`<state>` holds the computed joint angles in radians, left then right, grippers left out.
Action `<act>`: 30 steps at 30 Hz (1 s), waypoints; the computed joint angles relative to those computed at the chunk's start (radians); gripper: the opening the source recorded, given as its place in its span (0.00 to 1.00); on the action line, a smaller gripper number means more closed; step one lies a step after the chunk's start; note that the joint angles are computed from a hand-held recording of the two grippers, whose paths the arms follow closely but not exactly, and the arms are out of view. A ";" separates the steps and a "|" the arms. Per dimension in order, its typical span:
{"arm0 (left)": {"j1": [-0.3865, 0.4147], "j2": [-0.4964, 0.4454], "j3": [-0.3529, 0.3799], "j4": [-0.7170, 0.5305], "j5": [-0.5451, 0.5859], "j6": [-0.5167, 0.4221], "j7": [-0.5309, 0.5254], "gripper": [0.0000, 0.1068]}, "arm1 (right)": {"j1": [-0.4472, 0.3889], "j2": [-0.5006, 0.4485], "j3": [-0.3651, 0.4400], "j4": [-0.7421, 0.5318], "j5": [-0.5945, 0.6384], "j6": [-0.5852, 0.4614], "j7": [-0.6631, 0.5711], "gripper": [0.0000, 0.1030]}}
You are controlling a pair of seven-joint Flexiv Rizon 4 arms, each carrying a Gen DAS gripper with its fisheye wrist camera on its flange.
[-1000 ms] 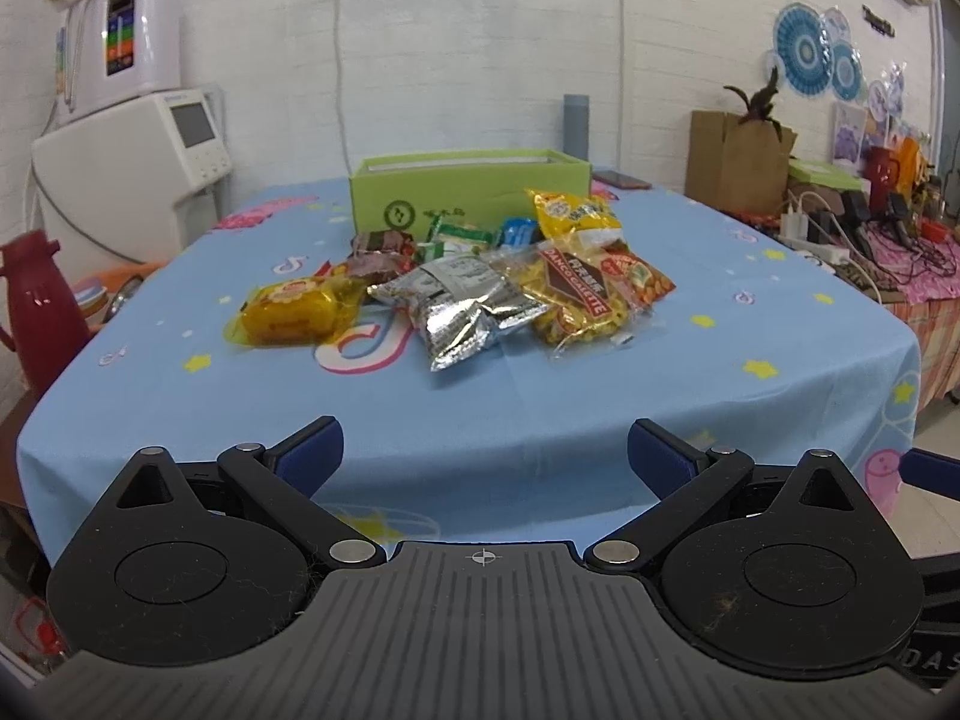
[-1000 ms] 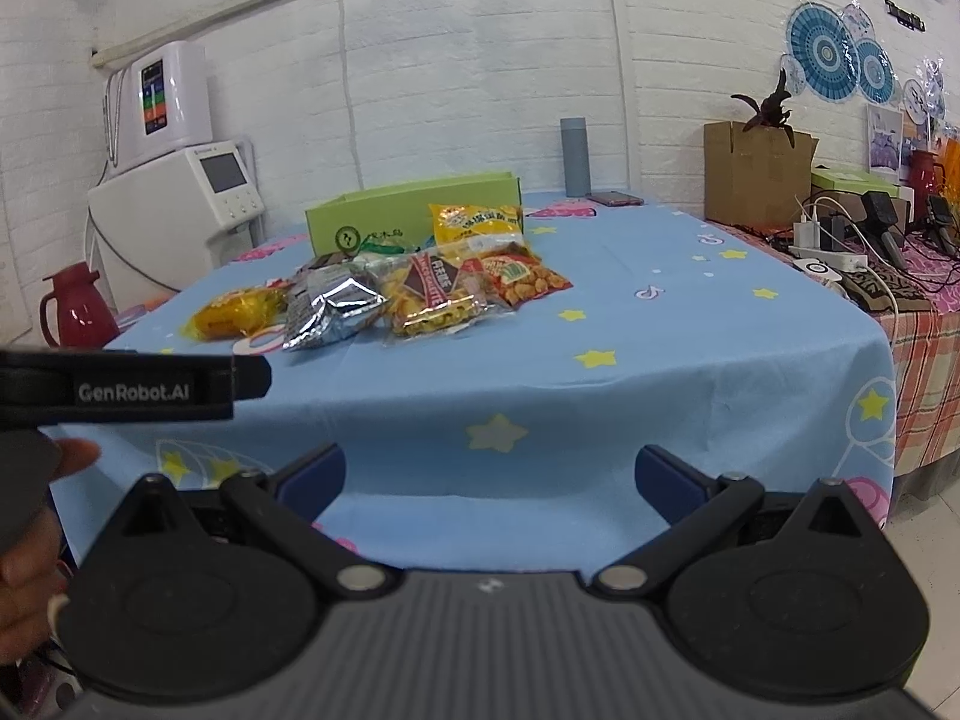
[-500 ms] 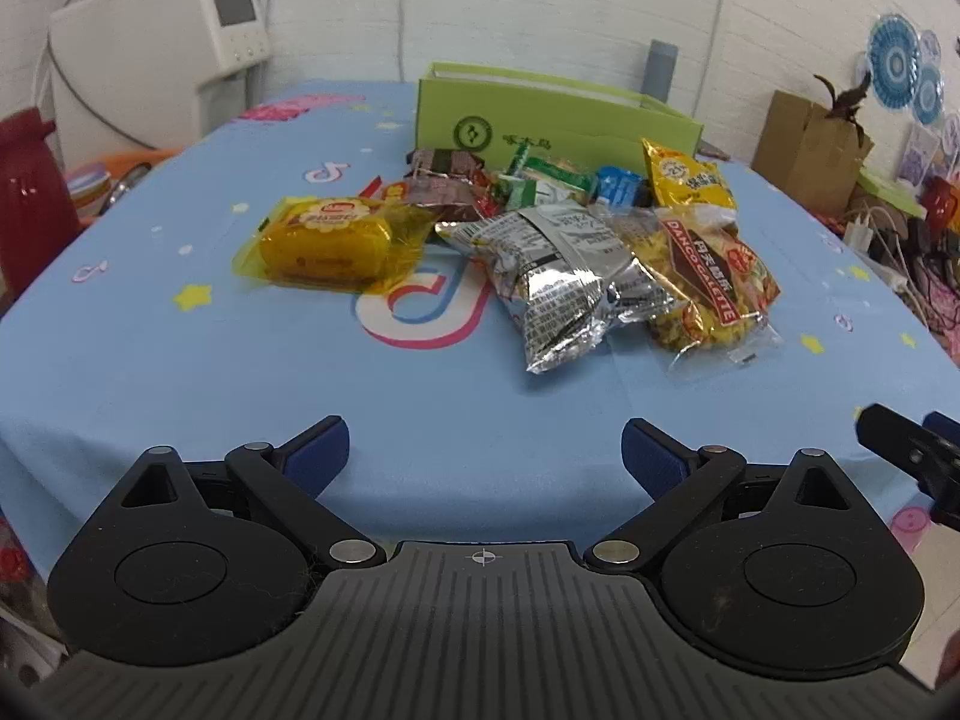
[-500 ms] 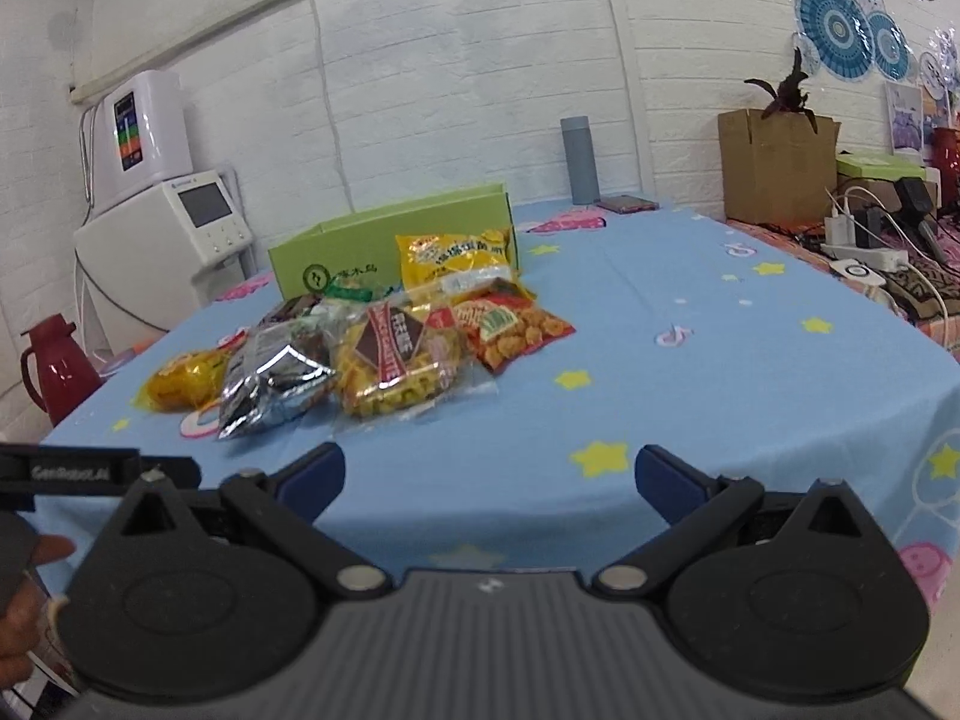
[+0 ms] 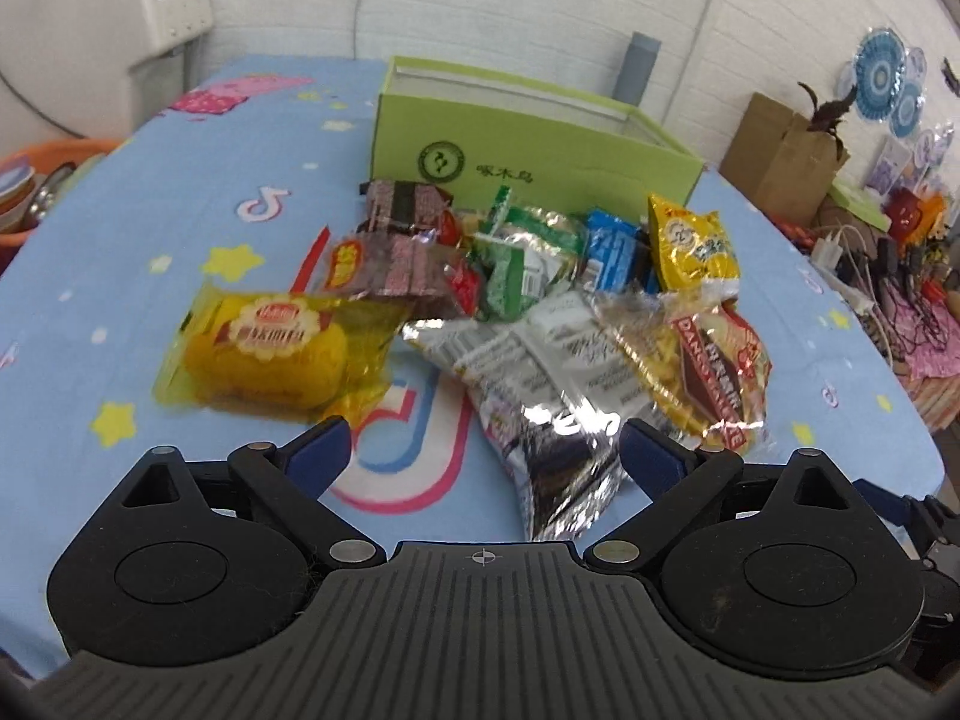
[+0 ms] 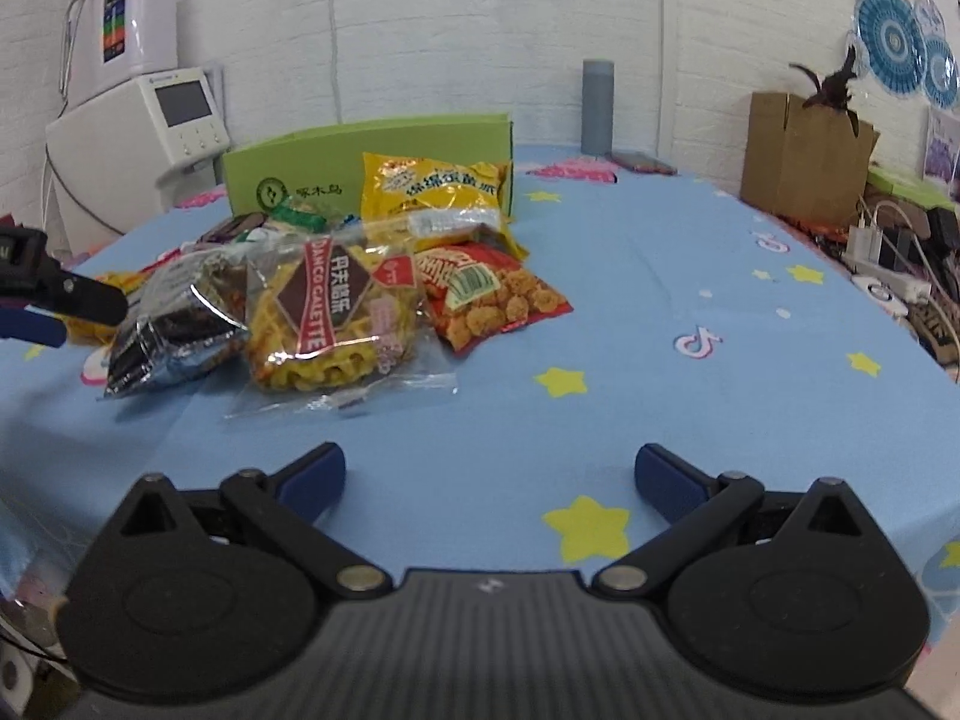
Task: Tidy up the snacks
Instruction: 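Lower the left gripper onto the silver foil snack bag and close it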
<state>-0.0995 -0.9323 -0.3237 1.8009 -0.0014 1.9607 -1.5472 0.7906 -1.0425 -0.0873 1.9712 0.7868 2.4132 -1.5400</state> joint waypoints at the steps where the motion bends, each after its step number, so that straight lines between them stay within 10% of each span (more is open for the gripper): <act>1: 0.043 -0.011 -0.047 -0.033 0.039 -0.023 0.023 0.82 | -0.047 0.024 0.048 0.039 -0.101 0.049 0.055 1.00; 5: 0.211 -0.104 -0.283 -0.181 0.161 -0.196 0.195 0.80 | -0.194 0.051 0.188 0.098 -0.489 0.198 0.170 1.00; 9: 0.294 -0.199 -0.450 -0.299 0.141 -0.453 0.402 0.67 | -0.253 0.034 0.215 0.042 -0.748 0.115 0.241 1.00; 14: 0.237 -0.188 -0.374 -0.344 0.092 -0.556 0.480 0.50 | -0.268 0.011 0.200 -0.046 -0.826 -0.042 0.317 1.00; 24: 0.344 -0.153 -0.455 -0.097 -0.069 -0.417 0.472 0.49 | -0.291 0.022 0.160 -0.050 -0.864 -0.006 0.291 0.99; 30: 0.267 -0.084 -0.346 -0.040 -0.086 -0.236 0.447 0.66 | -0.237 0.045 0.150 0.032 -0.724 0.078 0.242 1.00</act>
<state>0.1670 -1.0163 -0.6695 1.7610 -0.0871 1.7248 -1.1005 0.5533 -0.9972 0.0626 2.0028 0.0628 2.4910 -1.2984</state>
